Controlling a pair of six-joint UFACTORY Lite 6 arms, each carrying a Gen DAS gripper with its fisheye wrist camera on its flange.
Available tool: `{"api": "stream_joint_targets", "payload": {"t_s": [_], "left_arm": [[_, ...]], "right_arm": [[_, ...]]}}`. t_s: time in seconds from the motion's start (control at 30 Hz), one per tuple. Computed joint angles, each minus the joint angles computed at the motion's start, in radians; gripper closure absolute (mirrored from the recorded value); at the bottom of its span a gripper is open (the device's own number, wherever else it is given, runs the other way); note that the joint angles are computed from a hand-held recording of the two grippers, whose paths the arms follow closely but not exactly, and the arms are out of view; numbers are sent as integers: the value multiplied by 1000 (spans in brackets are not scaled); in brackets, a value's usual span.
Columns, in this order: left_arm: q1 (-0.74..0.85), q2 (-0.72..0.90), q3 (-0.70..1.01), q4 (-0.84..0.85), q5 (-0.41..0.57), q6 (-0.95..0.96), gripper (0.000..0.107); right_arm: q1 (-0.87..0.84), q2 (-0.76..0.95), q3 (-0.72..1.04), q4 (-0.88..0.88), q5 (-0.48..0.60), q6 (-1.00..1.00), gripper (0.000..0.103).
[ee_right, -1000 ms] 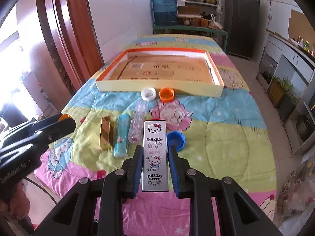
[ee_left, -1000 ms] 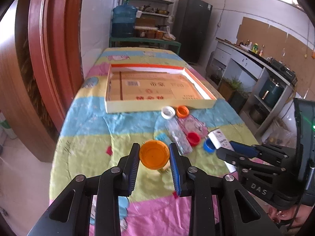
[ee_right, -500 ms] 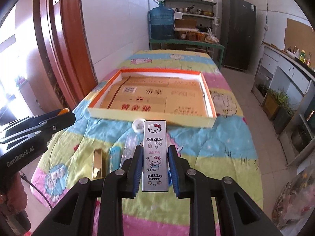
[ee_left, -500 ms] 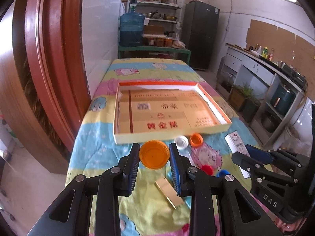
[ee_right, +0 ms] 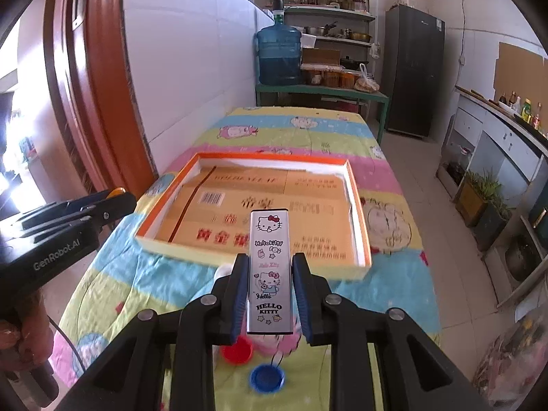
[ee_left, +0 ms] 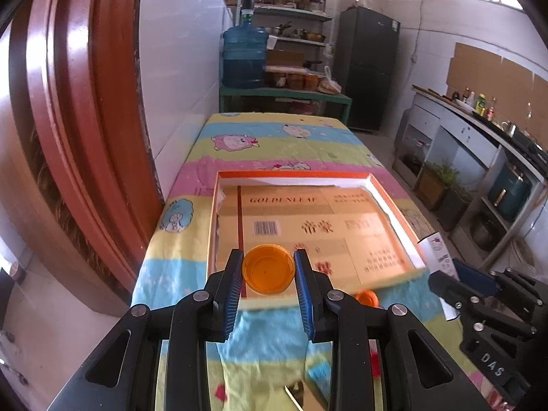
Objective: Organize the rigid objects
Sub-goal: 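Carry the orange cap with the left tool while the right tool carries the Hello Kitty box into the tray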
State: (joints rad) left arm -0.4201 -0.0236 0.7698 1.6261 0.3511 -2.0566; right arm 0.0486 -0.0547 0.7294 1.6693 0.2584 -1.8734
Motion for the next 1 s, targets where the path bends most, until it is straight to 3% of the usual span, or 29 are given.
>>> {"api": "stream_joint_targets", "payload": {"t_s": [0.23, 0.47, 0.83, 1.0], "left_arm": [[103, 228, 210, 38, -87, 17, 77], [161, 428, 407, -48, -157, 135, 77], [201, 732, 682, -525, -221, 635, 77], [207, 793, 726, -542, -241, 660, 77]], "right_arm": [[-17, 260, 266, -186, 31, 209, 77], [9, 491, 483, -285, 2, 338, 77], [40, 736, 710, -611, -12, 708, 77], [44, 784, 747, -668, -16, 768, 77]]}}
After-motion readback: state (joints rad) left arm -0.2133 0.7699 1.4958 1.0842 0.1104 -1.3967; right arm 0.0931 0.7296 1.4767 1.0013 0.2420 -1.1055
